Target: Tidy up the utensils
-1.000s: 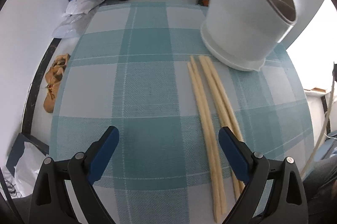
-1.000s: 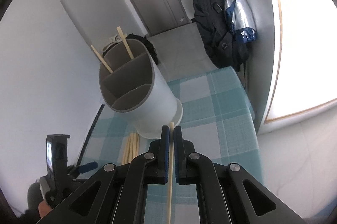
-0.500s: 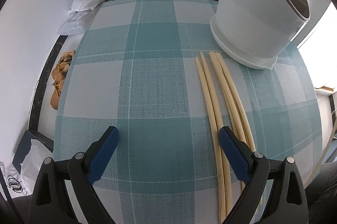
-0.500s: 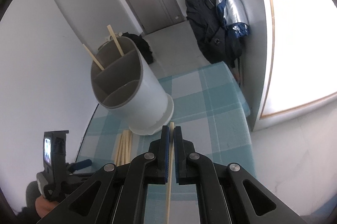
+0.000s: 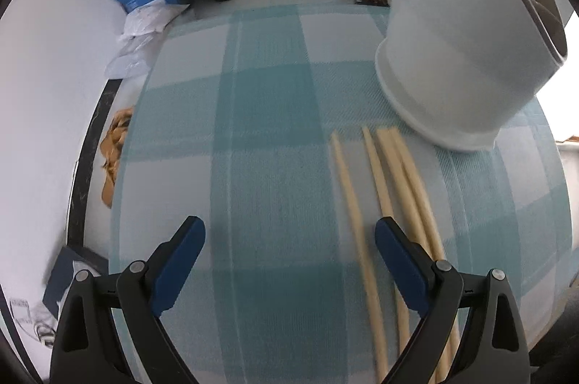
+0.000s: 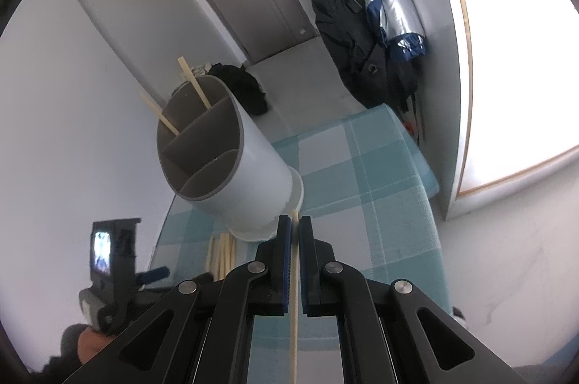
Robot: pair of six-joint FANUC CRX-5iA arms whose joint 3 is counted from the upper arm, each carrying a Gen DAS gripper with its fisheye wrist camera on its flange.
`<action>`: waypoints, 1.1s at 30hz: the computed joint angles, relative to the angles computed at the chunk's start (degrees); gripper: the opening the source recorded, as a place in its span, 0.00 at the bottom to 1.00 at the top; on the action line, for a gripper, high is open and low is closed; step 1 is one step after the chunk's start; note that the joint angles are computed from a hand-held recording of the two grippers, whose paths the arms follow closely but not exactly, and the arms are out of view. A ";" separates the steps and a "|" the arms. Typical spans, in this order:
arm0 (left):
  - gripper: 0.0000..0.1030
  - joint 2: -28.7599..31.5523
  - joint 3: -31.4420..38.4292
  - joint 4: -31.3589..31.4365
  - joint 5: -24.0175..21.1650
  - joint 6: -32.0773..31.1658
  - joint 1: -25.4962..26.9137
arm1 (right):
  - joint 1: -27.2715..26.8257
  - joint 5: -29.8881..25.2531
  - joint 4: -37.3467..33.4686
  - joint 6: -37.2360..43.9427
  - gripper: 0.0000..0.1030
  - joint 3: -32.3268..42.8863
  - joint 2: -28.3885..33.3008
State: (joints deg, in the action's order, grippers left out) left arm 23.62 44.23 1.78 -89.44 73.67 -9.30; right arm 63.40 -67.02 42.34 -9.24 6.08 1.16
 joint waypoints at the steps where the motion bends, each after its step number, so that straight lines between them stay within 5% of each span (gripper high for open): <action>1: 0.88 0.93 1.23 0.08 -0.50 0.20 0.01 | -0.10 0.02 -0.16 -0.05 0.03 0.02 0.01; 7: 0.46 6.94 10.70 1.77 -6.80 4.49 0.22 | -0.66 0.46 -0.56 -0.78 0.03 -0.10 -0.18; 11: 0.05 7.63 11.64 2.69 -7.52 4.31 -0.31 | -0.99 1.15 -0.43 -1.08 0.03 -0.05 -0.21; 16: 0.02 6.98 11.29 0.28 -7.05 3.22 -1.45 | -0.80 1.26 0.05 0.15 0.03 0.67 0.43; 20: 0.01 7.60 11.32 4.44 -7.92 5.11 0.40 | -0.09 1.27 1.83 0.27 0.03 0.80 0.82; 33: 0.01 -9.60 -11.24 20.23 11.01 -3.44 5.05 | 3.16 0.82 10.20 0.96 0.03 1.15 2.16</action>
State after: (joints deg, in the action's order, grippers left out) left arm 14.02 32.99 22.01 -78.43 70.23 -4.25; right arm 66.56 -66.20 52.54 -8.28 7.23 3.32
